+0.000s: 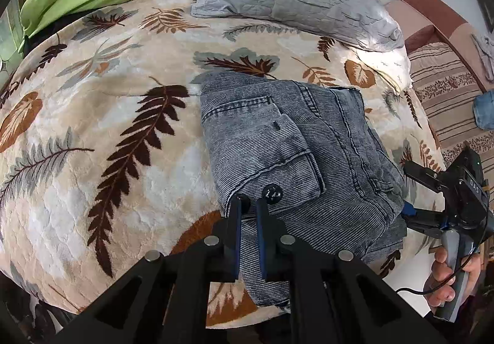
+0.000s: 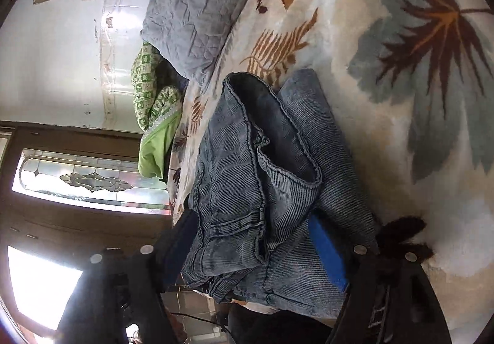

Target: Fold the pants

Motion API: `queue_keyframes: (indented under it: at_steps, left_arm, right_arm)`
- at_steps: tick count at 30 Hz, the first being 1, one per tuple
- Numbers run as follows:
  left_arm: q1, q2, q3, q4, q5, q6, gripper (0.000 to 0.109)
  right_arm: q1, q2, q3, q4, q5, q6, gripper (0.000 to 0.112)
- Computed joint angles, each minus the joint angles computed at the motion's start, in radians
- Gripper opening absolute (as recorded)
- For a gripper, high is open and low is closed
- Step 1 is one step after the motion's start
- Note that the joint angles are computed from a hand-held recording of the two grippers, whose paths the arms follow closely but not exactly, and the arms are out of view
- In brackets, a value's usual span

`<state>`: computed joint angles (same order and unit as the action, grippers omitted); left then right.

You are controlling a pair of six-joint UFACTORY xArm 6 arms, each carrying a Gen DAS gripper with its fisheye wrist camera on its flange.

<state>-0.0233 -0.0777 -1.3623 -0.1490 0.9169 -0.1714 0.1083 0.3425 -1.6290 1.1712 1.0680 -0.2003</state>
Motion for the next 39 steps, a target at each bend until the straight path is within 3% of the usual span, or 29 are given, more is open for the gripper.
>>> queue_keyframes:
  at_steps: [4,9,12,14,19,25,30,34,37,39]
  left_arm:
    - [-0.007,0.011,-0.011,-0.003,-0.01,0.013,0.02]
    - [-0.024,0.025,-0.024,0.021,-0.014,0.014,0.02]
    - [-0.026,0.023,-0.021,0.015,-0.015,0.017,0.02]
    - [-0.028,0.021,-0.02,0.012,-0.01,0.021,0.02]
    - [-0.035,0.007,-0.002,0.025,0.0,0.023,0.02]
    - [-0.035,-0.013,0.028,0.019,-0.007,0.032,0.02]
    - [-0.068,-0.036,0.073,0.038,-0.036,0.032,0.02]
    - [-0.124,-0.026,0.075,0.129,-0.056,-0.006,0.019]
    - [-0.156,-0.025,0.08,0.216,-0.064,-0.013,0.019]
    - [-0.138,-0.025,0.07,0.169,-0.047,0.017,0.021]
  right_arm:
    - [0.035,0.028,-0.046,-0.034,-0.046,0.022,0.078]
    - [0.072,0.02,-0.072,-0.032,-0.1,-0.031,0.075]
    - [0.131,0.002,-0.102,-0.286,-0.185,-0.013,0.056]
    - [0.15,0.044,-0.16,-0.438,-0.143,0.07,0.047]
    - [0.129,0.01,-0.096,-0.358,-0.17,0.055,0.019]
    - [0.119,-0.103,-0.025,-0.188,-0.163,-0.066,0.017]
    - [0.139,-0.263,0.126,-0.19,-0.208,-0.151,0.016]
    - [0.119,-0.34,0.254,-0.248,-0.264,-0.1,0.016]
    - [0.063,-0.347,0.315,-0.263,-0.236,-0.047,0.016]
    - [0.04,-0.328,0.314,-0.295,-0.214,0.01,0.016]
